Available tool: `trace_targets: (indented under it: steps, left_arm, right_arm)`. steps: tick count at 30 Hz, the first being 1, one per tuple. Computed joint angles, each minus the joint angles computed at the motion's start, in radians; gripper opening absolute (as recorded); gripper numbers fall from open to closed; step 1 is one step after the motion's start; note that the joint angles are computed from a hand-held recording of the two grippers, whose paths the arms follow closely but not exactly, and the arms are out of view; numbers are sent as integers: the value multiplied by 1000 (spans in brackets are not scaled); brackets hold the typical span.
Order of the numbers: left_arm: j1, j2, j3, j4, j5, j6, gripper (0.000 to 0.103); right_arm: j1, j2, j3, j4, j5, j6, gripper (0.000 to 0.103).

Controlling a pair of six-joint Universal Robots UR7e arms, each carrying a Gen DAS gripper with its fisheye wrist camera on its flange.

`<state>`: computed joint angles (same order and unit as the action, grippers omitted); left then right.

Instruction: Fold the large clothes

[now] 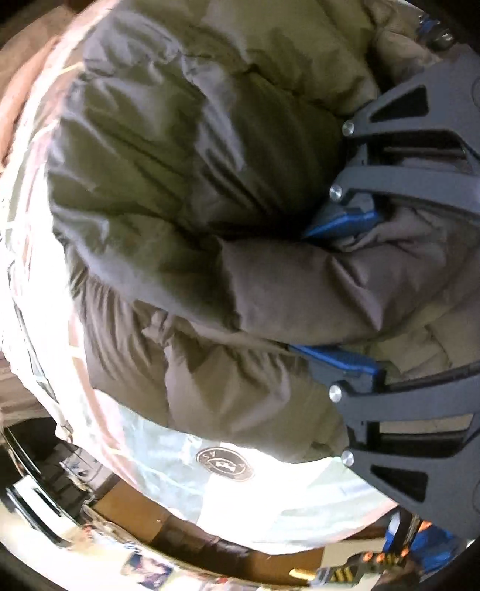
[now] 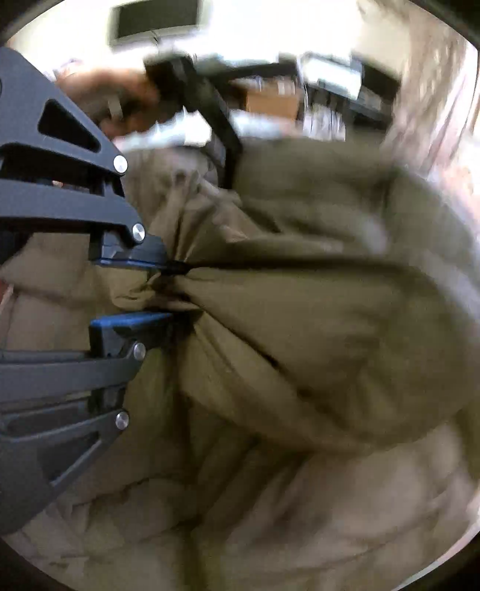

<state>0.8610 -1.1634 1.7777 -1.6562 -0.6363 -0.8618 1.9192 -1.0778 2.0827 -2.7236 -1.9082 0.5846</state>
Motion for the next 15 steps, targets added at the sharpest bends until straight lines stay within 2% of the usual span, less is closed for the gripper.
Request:
trace_targets:
  steps: [2, 4, 5, 6, 8, 10, 12, 13, 14, 15]
  left_arm:
    - [-11, -1, 7, -3, -2, 23, 58]
    - [-31, -30, 12, -19, -44, 49, 60]
    - [-39, -49, 19, -37, -58, 64, 66]
    - [-49, -77, 26, -64, -68, 85, 69]
    - [-63, -116, 48, -102, -79, 93, 70]
    - [-64, -157, 66, -165, -136, 109, 70]
    - [-51, -184, 78, -238, -252, 155, 57]
    - [-48, -184, 80, -248, -290, 172, 39]
    - [-36, -178, 80, -250, -340, 198, 28]
    - [-29, -167, 79, -245, -382, 206, 24]
  right_arm:
    - [-26, -44, 29, 12, 25, 47, 28]
    - [-33, -80, 25, 56, -10, 77, 40]
    - [-23, -99, 19, 75, -60, 90, 50]
    - [10, -128, 18, 82, -143, 105, 60]
    - [73, -157, 23, 15, -280, 85, 64]
    - [104, -149, 34, -117, -309, 8, 64]
    - [113, -118, 38, -246, -233, -100, 62]
    - [106, -104, 21, -249, -196, -142, 61]
    - [110, -74, -3, -212, -189, -160, 56]
    - [112, -64, -6, -180, -196, -165, 53]
